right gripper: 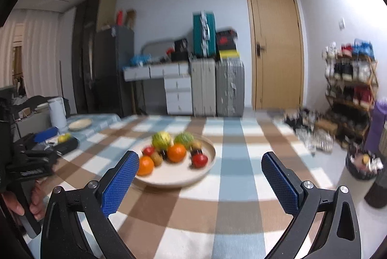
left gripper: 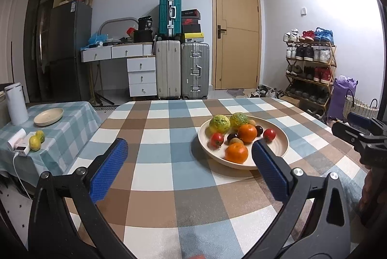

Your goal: Organize fruits

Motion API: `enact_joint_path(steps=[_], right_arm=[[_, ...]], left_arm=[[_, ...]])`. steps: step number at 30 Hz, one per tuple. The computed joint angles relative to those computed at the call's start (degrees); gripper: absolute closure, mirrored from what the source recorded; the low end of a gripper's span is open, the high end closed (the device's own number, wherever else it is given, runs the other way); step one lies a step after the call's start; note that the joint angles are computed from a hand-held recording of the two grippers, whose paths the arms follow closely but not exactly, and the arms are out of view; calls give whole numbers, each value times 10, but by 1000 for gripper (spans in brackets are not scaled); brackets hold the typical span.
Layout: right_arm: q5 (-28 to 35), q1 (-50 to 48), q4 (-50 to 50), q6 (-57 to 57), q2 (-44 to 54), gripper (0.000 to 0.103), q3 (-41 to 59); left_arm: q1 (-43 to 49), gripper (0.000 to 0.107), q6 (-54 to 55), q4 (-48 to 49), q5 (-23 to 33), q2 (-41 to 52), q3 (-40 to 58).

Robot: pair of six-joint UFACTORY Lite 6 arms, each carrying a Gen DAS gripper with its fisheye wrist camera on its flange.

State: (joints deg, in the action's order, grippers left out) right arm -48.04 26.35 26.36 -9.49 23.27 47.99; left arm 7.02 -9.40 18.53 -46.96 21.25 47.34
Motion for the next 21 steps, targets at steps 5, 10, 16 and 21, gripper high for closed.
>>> enact_joint_path(steps=[5, 10, 16, 21], right_arm=[[18, -22, -48, 38, 13, 0, 12], [5, -13, -49, 25, 12, 0, 7], [-26, 15, -23, -15, 7, 0, -6], [-29, 10, -33, -7, 4, 0, -12]], left_arm=[[2, 5, -5, 10, -2, 1, 1], [3, 5, -6, 11, -3, 0, -1], [3, 5, -5, 10, -4, -1, -1], [2, 5, -5, 9, -5, 2, 1]])
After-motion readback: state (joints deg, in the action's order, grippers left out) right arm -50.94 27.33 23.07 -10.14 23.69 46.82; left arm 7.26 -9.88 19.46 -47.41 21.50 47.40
